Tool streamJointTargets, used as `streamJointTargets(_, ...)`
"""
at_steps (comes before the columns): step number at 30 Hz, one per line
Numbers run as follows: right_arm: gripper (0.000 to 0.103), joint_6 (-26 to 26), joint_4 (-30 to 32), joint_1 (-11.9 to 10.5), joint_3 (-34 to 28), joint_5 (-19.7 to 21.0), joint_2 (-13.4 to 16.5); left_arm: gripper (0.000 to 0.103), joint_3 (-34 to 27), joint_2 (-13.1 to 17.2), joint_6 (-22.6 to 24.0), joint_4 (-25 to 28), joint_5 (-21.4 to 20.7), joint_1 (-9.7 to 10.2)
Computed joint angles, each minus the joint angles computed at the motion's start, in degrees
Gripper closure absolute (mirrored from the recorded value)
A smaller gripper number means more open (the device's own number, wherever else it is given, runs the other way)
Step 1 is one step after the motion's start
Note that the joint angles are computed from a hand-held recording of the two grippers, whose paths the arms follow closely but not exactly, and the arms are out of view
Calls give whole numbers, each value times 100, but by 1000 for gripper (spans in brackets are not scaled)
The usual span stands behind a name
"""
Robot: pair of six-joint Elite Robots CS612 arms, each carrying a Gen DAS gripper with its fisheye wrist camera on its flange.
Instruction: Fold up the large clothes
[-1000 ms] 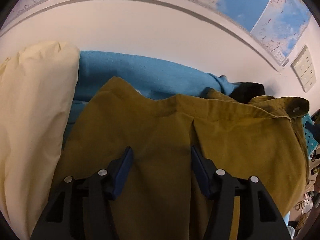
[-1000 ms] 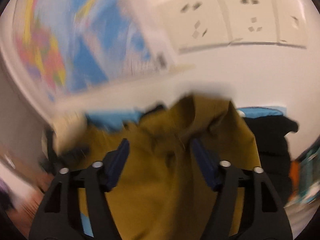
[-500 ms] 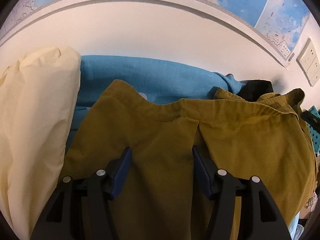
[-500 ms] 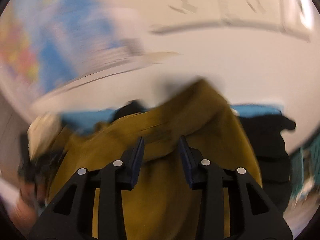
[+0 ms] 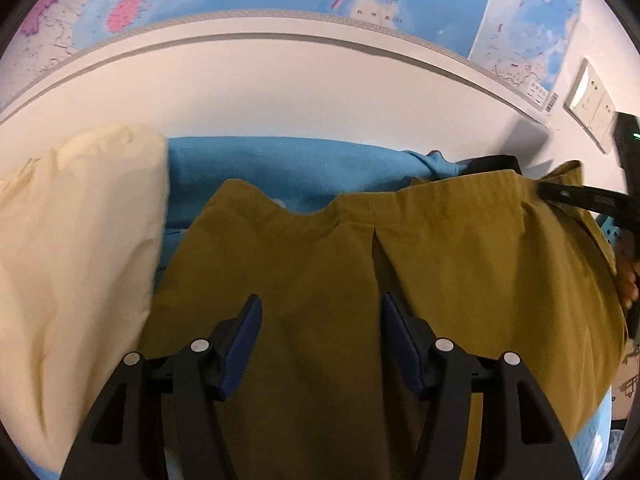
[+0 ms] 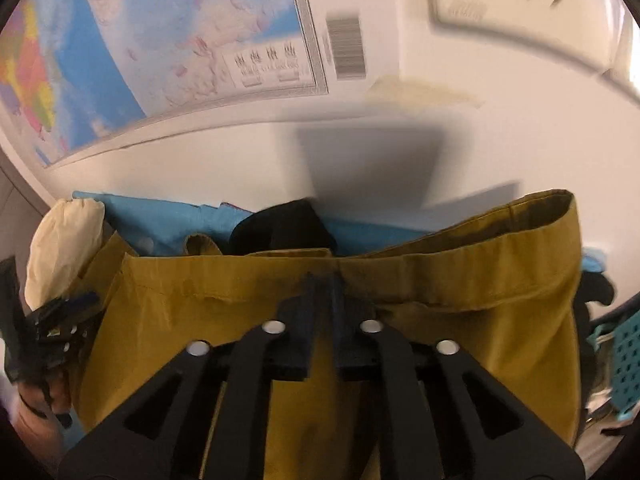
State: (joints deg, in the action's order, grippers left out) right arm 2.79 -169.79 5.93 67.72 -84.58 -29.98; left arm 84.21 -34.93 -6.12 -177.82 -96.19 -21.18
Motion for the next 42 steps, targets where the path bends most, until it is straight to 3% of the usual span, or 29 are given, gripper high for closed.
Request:
streamJointTargets(2, 83, -150, 17, 39, 13, -249, -3, 43, 196, -90, 91, -195, -173, 45)
streamJointTargets(3, 65, -126, -259, 38, 175, -261, -76, 43, 334, -158, 137, -312, -225, 70)
streamJointTargets(4, 34, -1, -561, 32, 343, -308, -151, 43, 446, -206, 189, -428, -307, 89)
streamJointTargets(5, 26, 172, -1104, 26, 590, -470, -238, 43, 615, -284, 272, -570, -432, 119)
streamJointTargets(6, 24, 255, -1704, -21, 887, -468, -360, 41, 741, -340, 332, -680, -521, 138)
streamJointTargets(7, 25, 230, -2175, -92, 1174, -228, -473, 31, 892, -400, 384, -837, -598, 159)
streamJointTargets(8, 25, 217, -2505, -192, 1549, 42, -651, 28, 1033, -447, 412, -1019, -648, 175)
streamJointTargets(11, 25, 306, -2973, -368, 2342, 133, -976, 27, 1402, -562, 412, -1392, -1024, 279)
streamJointTargets(15, 16, 733, -3413, -474, 2975, 240, -1029, 23, 1762, -601, -56, -1517, -1581, 484)
streamJointTargets(18, 9, 1125, -3834, -694, 3473, 810, -977, 22, 1861, -519, -494, -1350, -1840, 577)
streamJointTargets(21, 9, 1345, -3981, -757, 3613, 1119, -827, 22, 1762, -358, -754, -1279, -1891, 571)
streamJointTargets(23, 10, 1298, -4071, -726, 3551, 1178, -714, 18, 1722, -280, -833, -1625, -1809, 520)
streamJointTargets(26, 28, 993, -4047, -510, 3269, 737, -579, 17, 1484, -154, -799, -1699, -1769, 394)
streamJointTargets(27, 48, 928, -4003, -455, 3227, 553, -575, 22, 1414, -114, -804, -1710, -1715, 340)
streamJointTargets(28, 69, 957, -4008, -443, 3220, 610, -588, 38, 1398, -104, -776, -1762, -1571, 292)
streamJointTargets(30, 76, 998, -4206, -446, 3285, 815, -638, 66, 1410, -147, -727, -1755, -1392, 256)
streamJointTargets(32, 79, 925, -4479, -422, 3458, 964, -776, 76, 1468, -208, -884, -1999, -1697, 347)
streamJointTargets(35, 81, 842, -5229, -405, 3894, 1329, -1035, 78, 1742, -435, -748, -2466, -1907, 429)
streamJointTargets(39, 80, 733, -6158, -466, 4591, 1768, -1312, 77, 2129, -654, -550, -2750, -2754, 710)
streamJointTargets(41, 79, 768, -6309, -536, 4846, 1833, -1304, 77, 2230, -606, -479, -2679, -2958, 831)
streamJointTargets(42, 79, 833, -6095, -589, 4951, 1926, -1249, 76, 2270, -537, -488, -2515, -3058, 884)
